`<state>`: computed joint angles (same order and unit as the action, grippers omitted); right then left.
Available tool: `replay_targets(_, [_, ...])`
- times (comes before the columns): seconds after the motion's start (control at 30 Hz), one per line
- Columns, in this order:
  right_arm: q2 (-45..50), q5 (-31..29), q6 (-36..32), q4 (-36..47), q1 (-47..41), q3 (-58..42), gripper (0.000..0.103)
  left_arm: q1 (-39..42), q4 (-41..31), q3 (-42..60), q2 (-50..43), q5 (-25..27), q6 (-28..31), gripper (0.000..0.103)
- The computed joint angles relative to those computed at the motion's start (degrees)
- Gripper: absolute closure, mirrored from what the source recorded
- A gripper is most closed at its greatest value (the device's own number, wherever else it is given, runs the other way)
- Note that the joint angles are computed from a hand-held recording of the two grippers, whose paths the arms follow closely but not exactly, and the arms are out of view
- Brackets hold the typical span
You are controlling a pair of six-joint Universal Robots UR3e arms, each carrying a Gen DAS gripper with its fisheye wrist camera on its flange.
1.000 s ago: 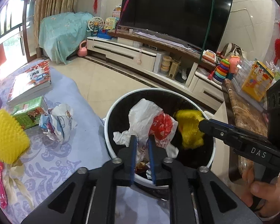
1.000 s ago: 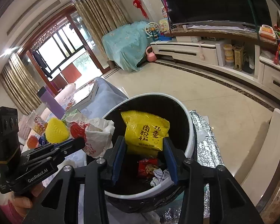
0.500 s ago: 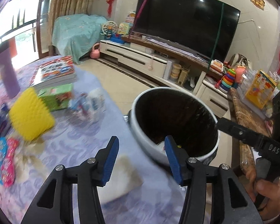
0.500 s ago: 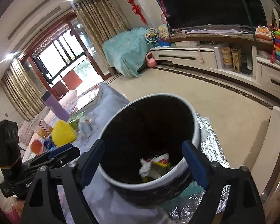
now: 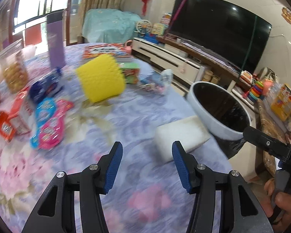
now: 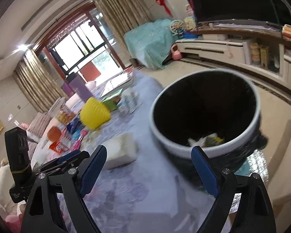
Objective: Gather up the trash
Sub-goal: 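Grasp the white foam block with the right tool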
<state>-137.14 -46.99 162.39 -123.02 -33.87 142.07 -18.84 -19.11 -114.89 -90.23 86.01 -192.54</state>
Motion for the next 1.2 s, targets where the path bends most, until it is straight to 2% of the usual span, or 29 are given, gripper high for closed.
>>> replay_targets(0.3, [11.83,-7.53,12.95,-20.85,16.64,1.91,0.013,7.43,-4.85,-12.37,15.62,-2.09,0.44,0.05])
replay_targets(0.47, [19.13,-12.47,17.2,-29.91,24.72,0.88,0.013,11.79,-9.63,-15.63,22.95,-3.75,1.84,0.05])
replay_targets(0.57, [23.37,-16.36,18.46,-33.98,29.59,-0.72,0.013,13.77,-11.14,-15.88,24.26,-4.55,3.3,0.048])
replay_targets(0.7, [27.45,-20.53,18.42,-36.58,33.72,-2.81,0.013,15.03,-11.68,-14.44,23.08,-4.1,5.12,0.041])
replay_targets(0.83, [31.94,-24.66,18.24,-38.78,37.17,-5.12,0.012,15.85,-11.3,-11.99,19.81,-3.39,7.73,0.039])
replay_targets(1.03, [38.04,-27.94,16.87,-39.19,39.61,-9.25,0.011,16.16,-9.22,-6.35,11.13,-1.82,10.4,0.034])
replay_targets(1.2, [42.11,-29.97,16.42,-40.11,40.65,-11.82,0.01,14.68,-6.91,0.71,-0.42,2.2,11.68,0.034])
